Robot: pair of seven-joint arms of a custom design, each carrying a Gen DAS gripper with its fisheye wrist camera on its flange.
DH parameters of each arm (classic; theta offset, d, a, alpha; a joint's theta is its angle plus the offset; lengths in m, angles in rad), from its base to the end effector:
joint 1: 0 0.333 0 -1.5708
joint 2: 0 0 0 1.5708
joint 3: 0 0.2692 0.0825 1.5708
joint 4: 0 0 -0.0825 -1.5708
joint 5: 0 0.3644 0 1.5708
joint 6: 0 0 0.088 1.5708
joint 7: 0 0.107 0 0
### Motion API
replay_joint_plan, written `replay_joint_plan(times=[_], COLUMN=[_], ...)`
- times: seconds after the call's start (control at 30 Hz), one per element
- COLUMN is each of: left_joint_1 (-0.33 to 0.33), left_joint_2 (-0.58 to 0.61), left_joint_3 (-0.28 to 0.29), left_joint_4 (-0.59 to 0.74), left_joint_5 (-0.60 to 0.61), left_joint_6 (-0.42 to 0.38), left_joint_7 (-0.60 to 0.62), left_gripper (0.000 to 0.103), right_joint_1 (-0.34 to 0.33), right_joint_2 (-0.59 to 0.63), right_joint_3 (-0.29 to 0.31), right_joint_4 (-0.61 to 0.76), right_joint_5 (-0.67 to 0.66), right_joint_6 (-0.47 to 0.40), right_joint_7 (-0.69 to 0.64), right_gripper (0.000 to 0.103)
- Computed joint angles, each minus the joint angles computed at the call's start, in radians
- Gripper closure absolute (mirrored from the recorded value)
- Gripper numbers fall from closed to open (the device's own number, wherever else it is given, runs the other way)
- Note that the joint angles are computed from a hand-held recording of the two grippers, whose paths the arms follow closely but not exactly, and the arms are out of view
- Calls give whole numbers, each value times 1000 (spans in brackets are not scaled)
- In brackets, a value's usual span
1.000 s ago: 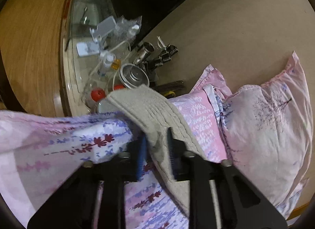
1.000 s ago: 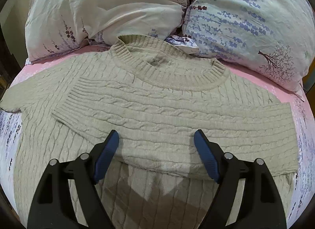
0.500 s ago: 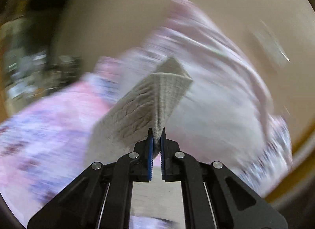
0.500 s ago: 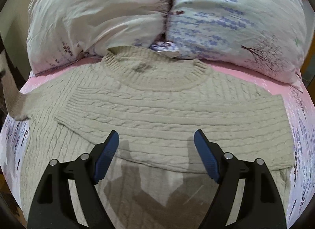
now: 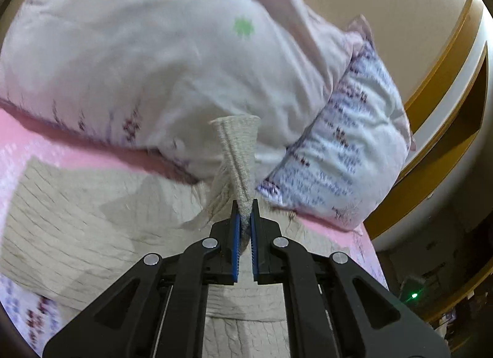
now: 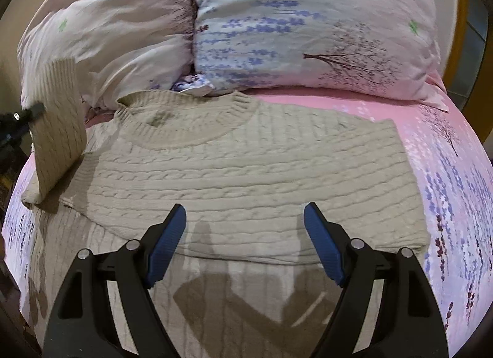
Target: Fold small clothes
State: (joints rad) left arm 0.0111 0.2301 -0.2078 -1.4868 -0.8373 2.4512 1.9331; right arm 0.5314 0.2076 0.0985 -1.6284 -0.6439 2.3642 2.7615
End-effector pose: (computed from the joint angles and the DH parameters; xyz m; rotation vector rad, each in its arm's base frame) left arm 0.6404 -0.1121 0.5873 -1.8479 1.9890 -1.5509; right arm 0.5244 0.3668 0.5183 -1.5576 1.9524 -0.6193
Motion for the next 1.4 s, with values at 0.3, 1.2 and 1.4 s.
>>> replay_joint_plan(times=[0.3, 1.2, 1.4], left_joint_1=[-78, 142, 158], left_joint_2=[-1, -7, 46], left_joint_3=[-30, 114, 89], left_joint_4=[-30, -51, 0], left_joint_5=[139, 212, 154], left_joint_6=[-116, -148, -212], left_joint_7=[131, -136, -159], left_gripper=[98, 32, 46], right_joint_1=[-45, -104, -79], right_joint_2=[-67, 109, 115], right_joint_3=[-4, 72, 52], right_joint_4=[-110, 19, 27], right_joint_5=[29, 690, 629], right_joint_6=[144, 361, 373], right_joint_7=[90, -343, -347], right_gripper=[27, 77, 96])
